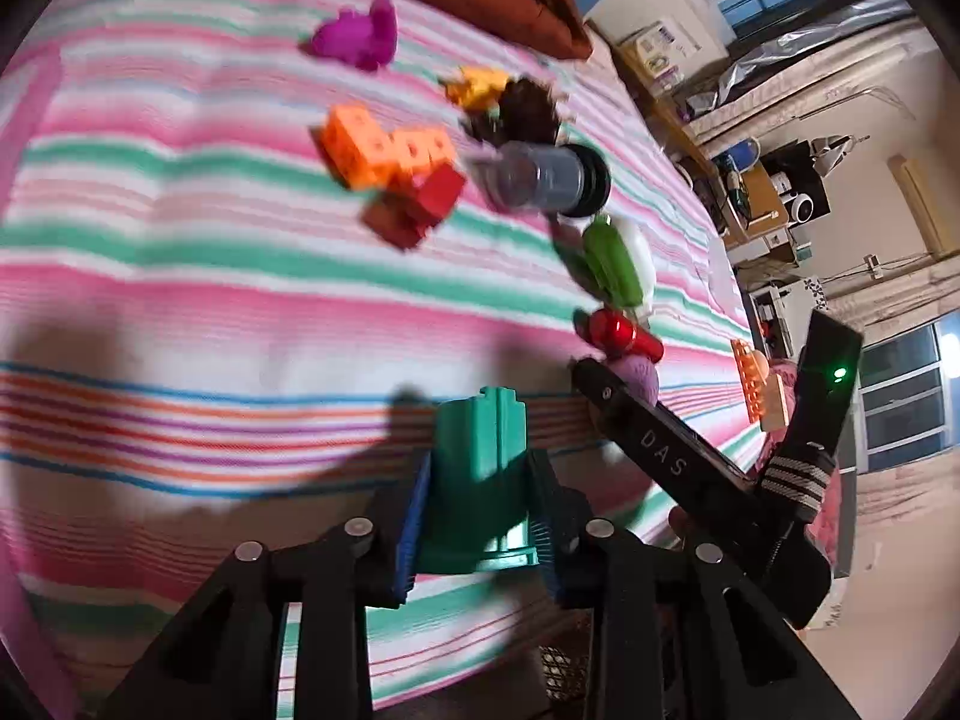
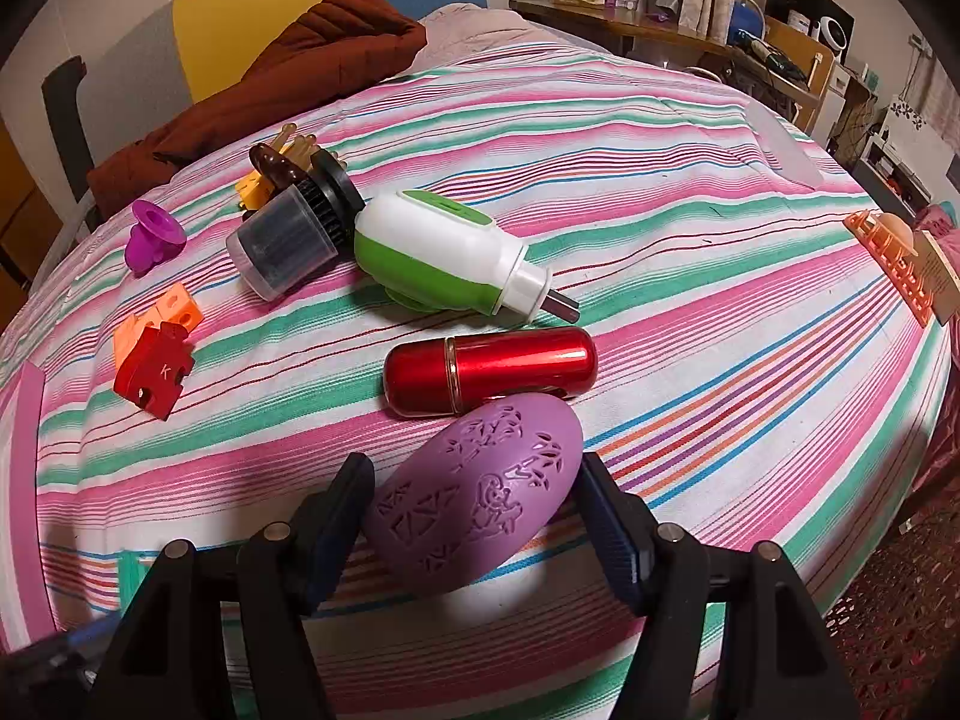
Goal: Organize rigid objects
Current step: 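Grasp the green holder with the left tool while the right tool reaches the purple egg, then release the green holder in the tray with left tool while right tool grasps purple egg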
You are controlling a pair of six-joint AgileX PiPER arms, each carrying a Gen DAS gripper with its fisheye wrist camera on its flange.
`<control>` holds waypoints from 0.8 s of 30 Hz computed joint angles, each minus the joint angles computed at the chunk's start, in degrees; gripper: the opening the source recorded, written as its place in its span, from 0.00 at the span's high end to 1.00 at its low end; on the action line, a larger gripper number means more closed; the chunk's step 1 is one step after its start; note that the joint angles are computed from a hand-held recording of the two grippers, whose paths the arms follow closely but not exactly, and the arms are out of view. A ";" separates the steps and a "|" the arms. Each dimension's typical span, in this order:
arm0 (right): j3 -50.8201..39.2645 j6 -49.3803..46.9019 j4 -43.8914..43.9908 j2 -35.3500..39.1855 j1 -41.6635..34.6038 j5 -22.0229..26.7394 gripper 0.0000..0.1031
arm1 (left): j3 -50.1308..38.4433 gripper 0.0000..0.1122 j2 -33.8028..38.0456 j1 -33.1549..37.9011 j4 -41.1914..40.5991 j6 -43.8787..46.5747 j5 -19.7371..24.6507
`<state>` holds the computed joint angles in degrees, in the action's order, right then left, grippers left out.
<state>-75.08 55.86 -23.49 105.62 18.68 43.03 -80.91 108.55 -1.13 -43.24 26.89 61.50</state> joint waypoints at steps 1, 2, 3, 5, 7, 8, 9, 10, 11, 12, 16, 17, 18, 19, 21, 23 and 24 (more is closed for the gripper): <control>-0.13 -0.01 -0.03 0.10 0.01 0.04 0.32 | 0.50 0.73 -1.06 0.60 -0.27 1.49 -0.86; 0.00 0.06 -0.03 0.03 0.02 -0.02 0.32 | 0.74 0.73 -1.70 0.80 -0.37 2.34 -1.55; 0.01 0.11 -0.05 0.03 0.03 -0.03 0.32 | 1.27 0.73 -2.73 1.12 -0.38 3.58 -2.63; -0.02 0.11 -0.11 0.06 0.06 0.00 0.32 | 2.25 0.73 -4.14 1.24 -0.14 5.03 -4.78; -0.03 0.12 -0.13 0.08 0.05 -0.01 0.32 | 4.12 0.73 -5.94 1.29 0.09 6.77 -7.67; -0.14 0.11 -0.12 0.17 0.07 0.03 0.32 | 5.44 0.73 -6.88 1.22 0.13 8.33 -9.27; -0.06 0.15 -0.16 0.11 0.08 0.03 0.32 | 6.01 0.73 -6.99 0.70 0.28 8.78 -10.31; -0.17 0.13 -0.21 0.20 0.11 0.11 0.32 | 6.79 0.73 -7.22 0.29 0.31 9.68 -11.40; -0.06 0.16 -0.27 0.15 0.11 0.05 0.32 | 7.49 0.73 -7.58 -0.08 0.23 10.26 -12.26; -0.05 0.22 -0.34 0.16 0.15 0.06 0.32 | 8.01 0.73 -7.74 -0.59 0.22 10.55 -13.15; -0.09 0.21 -0.59 0.24 0.17 0.08 0.32 | 8.27 0.72 -7.71 -2.86 2.24 9.89 -15.51; -0.04 0.09 -0.57 0.22 0.14 0.05 0.32 | 8.16 0.70 -7.37 -3.26 2.47 9.49 -15.76; -0.03 -0.01 -0.61 0.24 0.12 0.05 0.32 | 8.14 0.70 -7.20 -3.43 2.54 9.28 -15.92; 0.07 -0.11 -0.64 0.19 0.07 -0.03 0.32 | 8.18 0.70 -7.01 -3.60 2.65 9.11 -16.12; 0.37 -0.07 -0.67 0.03 0.05 -0.27 0.32 | 8.35 0.70 -6.78 -3.65 2.54 9.74 -16.29; 0.44 0.07 -0.83 0.03 0.13 -0.32 0.32 | 9.27 0.71 -7.36 -3.27 1.82 11.43 -16.83; 0.44 0.07 -0.83 0.03 0.13 -0.32 0.32 | 9.85 0.72 -7.84 -2.98 1.29 12.33 -17.09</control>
